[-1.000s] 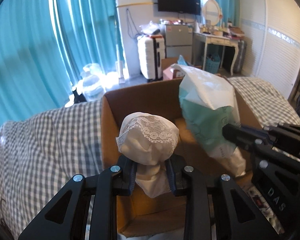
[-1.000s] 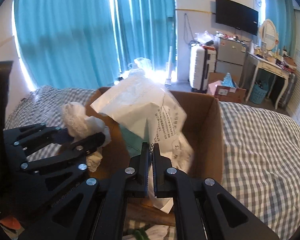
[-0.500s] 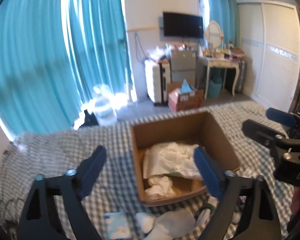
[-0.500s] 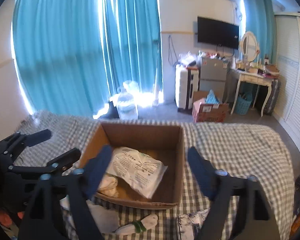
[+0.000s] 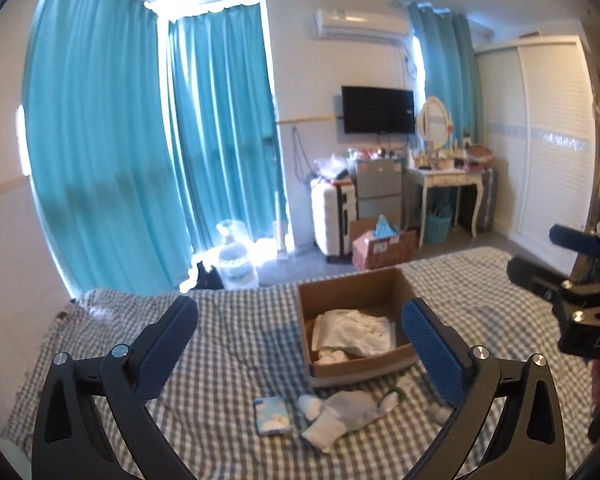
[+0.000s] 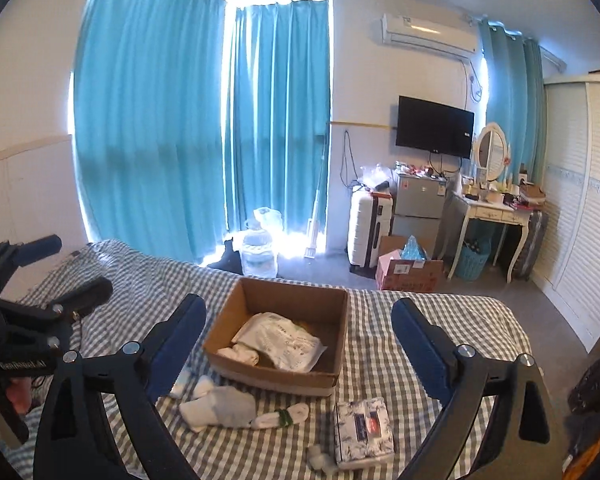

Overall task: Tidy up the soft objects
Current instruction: 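Move both tools back over the remaining items on the bed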

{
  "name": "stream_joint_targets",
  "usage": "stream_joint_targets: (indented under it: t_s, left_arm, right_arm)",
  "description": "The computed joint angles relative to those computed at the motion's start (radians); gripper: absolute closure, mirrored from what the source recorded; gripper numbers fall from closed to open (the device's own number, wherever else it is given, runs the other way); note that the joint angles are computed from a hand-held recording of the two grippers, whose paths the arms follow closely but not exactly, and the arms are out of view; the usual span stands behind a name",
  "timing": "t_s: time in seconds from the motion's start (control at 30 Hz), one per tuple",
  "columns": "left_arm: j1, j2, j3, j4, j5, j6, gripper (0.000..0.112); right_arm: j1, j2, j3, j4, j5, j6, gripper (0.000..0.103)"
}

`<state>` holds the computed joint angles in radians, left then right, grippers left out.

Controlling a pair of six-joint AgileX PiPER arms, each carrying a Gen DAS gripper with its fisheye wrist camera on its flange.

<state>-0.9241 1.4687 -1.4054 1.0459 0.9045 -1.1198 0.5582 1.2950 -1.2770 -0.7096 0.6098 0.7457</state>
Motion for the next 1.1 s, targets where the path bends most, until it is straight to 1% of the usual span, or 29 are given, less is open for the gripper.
stream_joint_targets:
  t_s: [0.07, 0.2, 0.33, 0.4, 0.43, 0.53, 0.6, 0.67, 0.73, 0.8, 0.9, 0.97, 1.03, 1.1]
  left_arm:
    - [-0.034, -0.027, 0.034, 0.036, 0.019, -0.035, 0.009]
    - [-0.07, -0.052, 0.107, 0.075, 0.034, -0.107, 0.009]
    - [-0.037, -0.05, 0.198, 0.061, -0.037, -0.195, 0.009]
    - [-0.007, -0.038, 0.261, 0.084, -0.093, -0.266, 0.009]
    - [-0.002, -0.031, 0.286, 0.098, -0.106, -0.298, 0.009]
    - [0.047, 0.028, 0.333, 0.12, -0.178, -0.368, 0.009]
    - [0.087, 0.084, 0.353, 0.138, -0.238, -0.423, 0.009]
    - [0.123, 0.142, 0.359, 0.147, -0.294, -0.455, 0.009]
    - [0.155, 0.217, 0.357, 0.174, -0.348, -0.492, 0.01]
    - [0.173, 0.283, 0.345, 0.2, -0.374, -0.517, 0.01]
    - [0.192, 0.366, 0.326, 0.23, -0.415, -0.535, 0.01]
    - [0.205, 0.409, 0.321, 0.249, -0.449, -0.556, 0.015]
    - [0.226, 0.441, 0.318, 0.246, -0.491, -0.555, 0.016]
    - [0.25, 0.467, 0.316, 0.241, -0.548, -0.54, 0.017]
  right_arm:
    - [0.041, -0.038, 0.029, -0.047, 0.042, 0.042, 0.009]
    - [0.053, -0.094, 0.102, -0.047, 0.026, 0.068, 0.009]
    - [0.067, -0.091, 0.172, -0.114, 0.001, 0.127, 0.009]
    - [0.062, -0.076, 0.221, -0.16, -0.028, 0.179, 0.009]
    - [0.06, -0.066, 0.237, -0.182, -0.043, 0.203, 0.009]
    - [0.044, 0.008, 0.285, -0.272, -0.1, 0.298, 0.009]
    - [0.021, 0.061, 0.299, -0.26, -0.144, 0.304, 0.009]
    - [-0.023, 0.136, 0.301, -0.227, -0.214, 0.283, 0.009]
    - [-0.047, 0.205, 0.296, -0.249, -0.249, 0.314, 0.009]
    - [-0.071, 0.281, 0.276, -0.255, -0.287, 0.326, 0.009]
    - [-0.091, 0.389, 0.252, -0.332, -0.323, 0.42, 0.009]
    - [-0.103, 0.435, 0.242, -0.364, -0.342, 0.454, 0.009]
    - [-0.113, 0.471, 0.227, -0.35, -0.357, 0.448, 0.009]
    - [-0.12, 0.504, 0.207, -0.315, -0.36, 0.418, 0.009]
